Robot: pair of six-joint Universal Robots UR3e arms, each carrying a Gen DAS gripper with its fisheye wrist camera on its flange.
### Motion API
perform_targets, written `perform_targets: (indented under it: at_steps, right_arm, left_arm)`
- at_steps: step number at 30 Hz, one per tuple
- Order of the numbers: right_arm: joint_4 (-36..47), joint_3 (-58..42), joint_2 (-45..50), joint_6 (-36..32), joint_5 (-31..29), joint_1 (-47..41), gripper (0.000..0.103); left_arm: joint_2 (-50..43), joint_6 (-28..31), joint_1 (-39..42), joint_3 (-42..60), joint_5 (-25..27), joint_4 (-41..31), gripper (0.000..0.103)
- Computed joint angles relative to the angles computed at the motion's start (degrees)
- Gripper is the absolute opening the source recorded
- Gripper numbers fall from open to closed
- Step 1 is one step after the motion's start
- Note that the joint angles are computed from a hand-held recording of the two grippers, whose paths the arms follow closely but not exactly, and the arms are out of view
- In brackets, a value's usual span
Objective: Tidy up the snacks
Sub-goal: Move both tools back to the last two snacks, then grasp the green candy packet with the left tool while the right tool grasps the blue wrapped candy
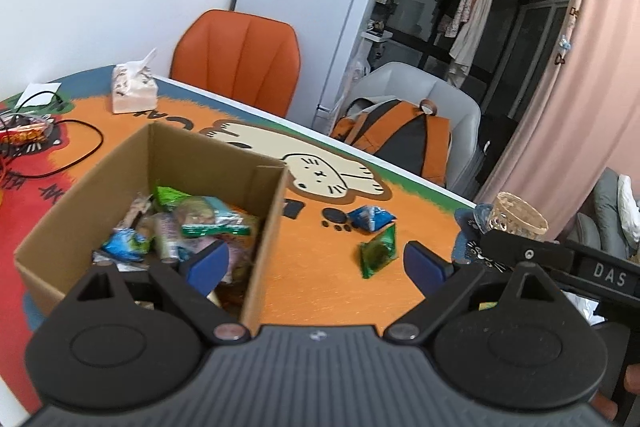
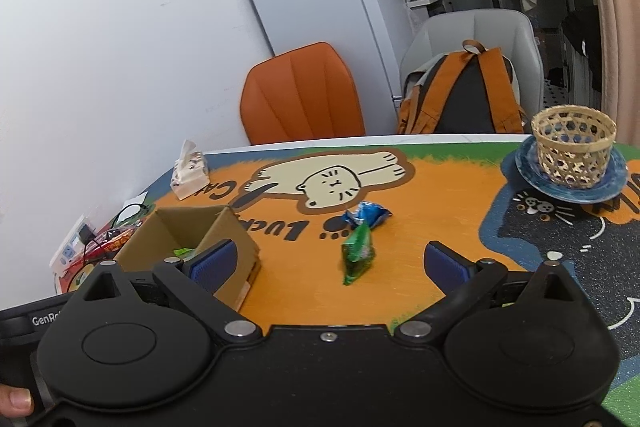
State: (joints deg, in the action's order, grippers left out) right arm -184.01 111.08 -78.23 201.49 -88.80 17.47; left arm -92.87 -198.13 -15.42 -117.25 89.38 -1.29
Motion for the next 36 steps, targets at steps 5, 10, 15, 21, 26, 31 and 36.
perform_targets:
  at_steps: [5,10,15,21,26,31,36]
  right_arm:
    - [-3.0,3.1,-0.2,-0.2,2.1,-2.7,0.101]
    - [-6.0,5.9,0.1,0.2,4.5,-6.2,0.099]
    - [-7.4,7.1,0.9,-0.6,7.4,-9.1,0.087]
    - [-6.7,5.0,4.0,-1.5,9.5,-10.8,0.085]
    - [-5.9,2.3,7.0,-1.6,10.3,-11.7,0.085]
    - [-5.1,0.2,9.3,-1.8,11.5,-13.1,0.084]
    - [-3.6,-2.1,10.9,-2.3,13.5,-14.9,0.084]
  left_arm:
    - [-3.9,-0.3,-2.4,2.1,0.7,2.6,0.090]
    - [-6.9,0.3,-3.4,4.4,-1.1,3.1,0.078]
    - [-11.4,0.7,-4.5,8.2,-2.1,2.0,0.063]
    - [-17.8,-0.4,-4.9,13.2,-2.2,1.3,0.058]
    - [-22.3,-0.9,-4.7,18.0,-3.2,1.0,0.058]
    - [-27.3,-1.4,-4.8,24.9,-4.0,-1.8,0.058]
    - [-32.7,-1.8,-5.4,32.5,-4.1,-5.0,0.058]
